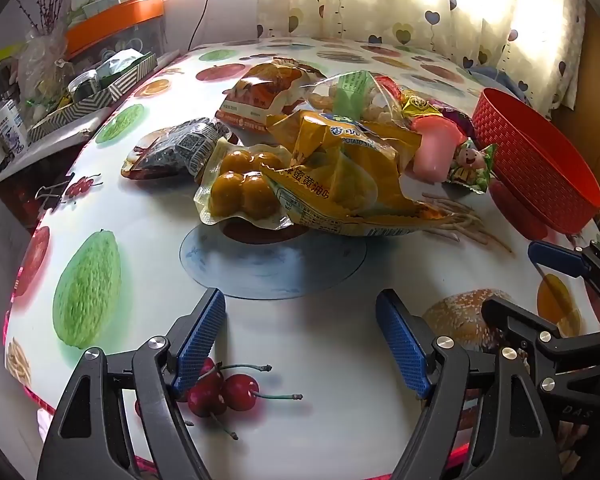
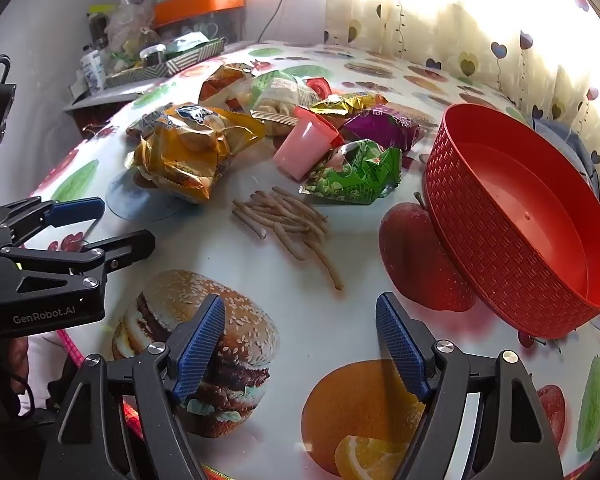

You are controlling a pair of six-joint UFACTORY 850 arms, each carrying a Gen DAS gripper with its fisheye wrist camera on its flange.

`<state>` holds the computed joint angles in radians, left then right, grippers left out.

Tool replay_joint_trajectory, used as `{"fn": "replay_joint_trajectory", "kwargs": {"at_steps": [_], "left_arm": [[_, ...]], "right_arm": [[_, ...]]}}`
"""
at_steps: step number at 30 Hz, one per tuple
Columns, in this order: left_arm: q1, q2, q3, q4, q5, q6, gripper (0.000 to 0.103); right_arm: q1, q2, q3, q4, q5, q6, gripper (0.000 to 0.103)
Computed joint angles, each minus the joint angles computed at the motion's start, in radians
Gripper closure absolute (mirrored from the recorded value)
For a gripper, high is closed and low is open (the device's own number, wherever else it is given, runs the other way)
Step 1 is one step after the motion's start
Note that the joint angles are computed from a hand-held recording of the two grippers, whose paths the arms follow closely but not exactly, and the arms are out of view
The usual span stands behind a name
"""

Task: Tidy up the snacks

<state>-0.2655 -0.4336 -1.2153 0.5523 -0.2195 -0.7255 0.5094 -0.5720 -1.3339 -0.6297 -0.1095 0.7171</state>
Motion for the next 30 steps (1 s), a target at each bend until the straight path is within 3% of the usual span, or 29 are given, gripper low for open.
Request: {"fn": "replay_joint_trajectory", "kwargs": {"at_steps": [2, 17, 26, 30], "left_arm": [[-0.001, 0.002, 0.005, 0.052, 0.007, -0.053, 0.025], [-0.001, 0.002, 0.005, 0.047, 0.007, -0.050, 0.025], [0.004, 0.002, 0.006, 0.065, 0.005, -0.081, 0.026], [0.008, 0.007, 0.010, 0.018, 0.015, -0.045, 0.027]], "right_arm": [[0.000, 0.001, 0.002, 0.007, -0.001, -0.007, 0.025], [0.000, -0.002, -0.003, 0.041, -0.006, -0.039, 0.025], [-0.008, -0.003, -0.021, 0.385, -0.025, -0.381, 0.025], [-0.005, 0.000, -0.026, 0.408, -0.011, -0.413, 0.025]]}}
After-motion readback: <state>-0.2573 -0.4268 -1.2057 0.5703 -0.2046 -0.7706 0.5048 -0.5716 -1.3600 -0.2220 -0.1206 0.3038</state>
